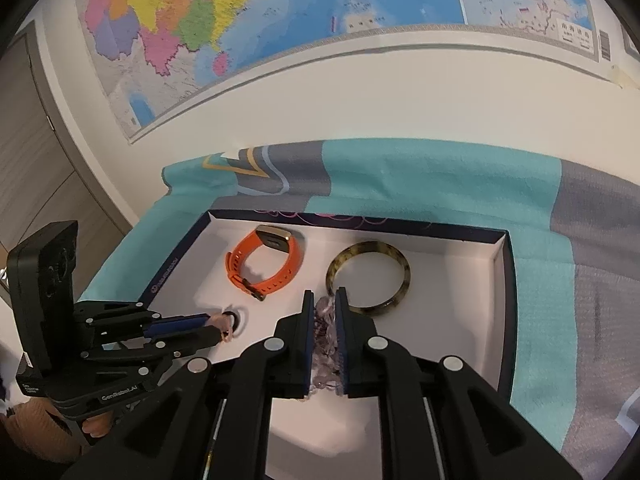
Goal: Organize jewelry
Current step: 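Open the left tool to drop the pink strand while the right tool releases the crystal bracelet, then withdraw both open tools from the box toward the remaining jewelry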
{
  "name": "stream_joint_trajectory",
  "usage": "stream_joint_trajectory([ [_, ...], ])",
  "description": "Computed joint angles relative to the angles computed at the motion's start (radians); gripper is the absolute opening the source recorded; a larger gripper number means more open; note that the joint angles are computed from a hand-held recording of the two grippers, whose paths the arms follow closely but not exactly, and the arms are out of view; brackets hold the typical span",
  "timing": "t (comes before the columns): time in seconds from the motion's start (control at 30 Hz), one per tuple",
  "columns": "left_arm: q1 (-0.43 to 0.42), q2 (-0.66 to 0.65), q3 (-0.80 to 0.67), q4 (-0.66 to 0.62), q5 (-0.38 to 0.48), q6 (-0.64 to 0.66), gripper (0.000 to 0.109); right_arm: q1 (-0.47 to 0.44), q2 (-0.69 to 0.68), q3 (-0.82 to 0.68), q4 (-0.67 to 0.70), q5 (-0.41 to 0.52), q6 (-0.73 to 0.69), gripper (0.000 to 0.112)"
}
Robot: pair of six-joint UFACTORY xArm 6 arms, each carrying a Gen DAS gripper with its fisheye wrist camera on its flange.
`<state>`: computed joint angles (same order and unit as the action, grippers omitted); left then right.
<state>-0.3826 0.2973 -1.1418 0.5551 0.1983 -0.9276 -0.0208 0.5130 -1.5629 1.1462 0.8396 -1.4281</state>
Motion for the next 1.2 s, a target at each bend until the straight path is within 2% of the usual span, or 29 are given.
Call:
stream_joint_trajectory([
  [0.07, 0.002, -0.007, 0.005, 0.025, 0.001, -0.03, 0.02, 0.003, 0.002, 0.001, -0.002, -0.014, 0.004, 0.012],
  [0.1, 0.003, -0.011, 0.007, 0.049, 0.003, -0.055, 0.024, 0.002, 0.003, -0.001, -0.002, -0.015, 0.005, 0.015],
  [0.13, 0.005, -0.019, 0.011, 0.086, 0.004, -0.089, 0.025, 0.002, 0.002, 0.002, 0.001, -0.024, 0.005, 0.02],
  [0.3, 0.007, -0.081, 0.044, 0.305, 0.022, -0.292, 0.031, -0.013, -0.028, 0.038, 0.031, -0.026, -0.025, 0.028],
  [0.43, -0.003, -0.155, 0.104, 0.463, 0.022, -0.434, 0.036, -0.041, -0.083, 0.102, 0.059, 0.012, -0.082, 0.033],
  [0.67, -0.056, -0.245, 0.194, 0.608, 0.018, -0.516, 0.037, -0.112, -0.22, 0.274, 0.083, 0.095, -0.229, 0.037],
  [0.77, -0.072, -0.26, 0.223, 0.639, -0.041, -0.531, 0.037, -0.15, -0.265, 0.341, 0.071, 0.129, -0.27, 0.039],
  [0.83, -0.092, -0.261, 0.228, 0.657, -0.045, -0.533, 0.037, -0.161, -0.281, 0.375, 0.061, 0.125, -0.284, 0.041],
  [1.2, -0.138, -0.205, 0.224, 0.571, -0.09, -0.454, 0.037, -0.171, -0.302, 0.494, 0.013, 0.078, -0.293, 0.042],
])
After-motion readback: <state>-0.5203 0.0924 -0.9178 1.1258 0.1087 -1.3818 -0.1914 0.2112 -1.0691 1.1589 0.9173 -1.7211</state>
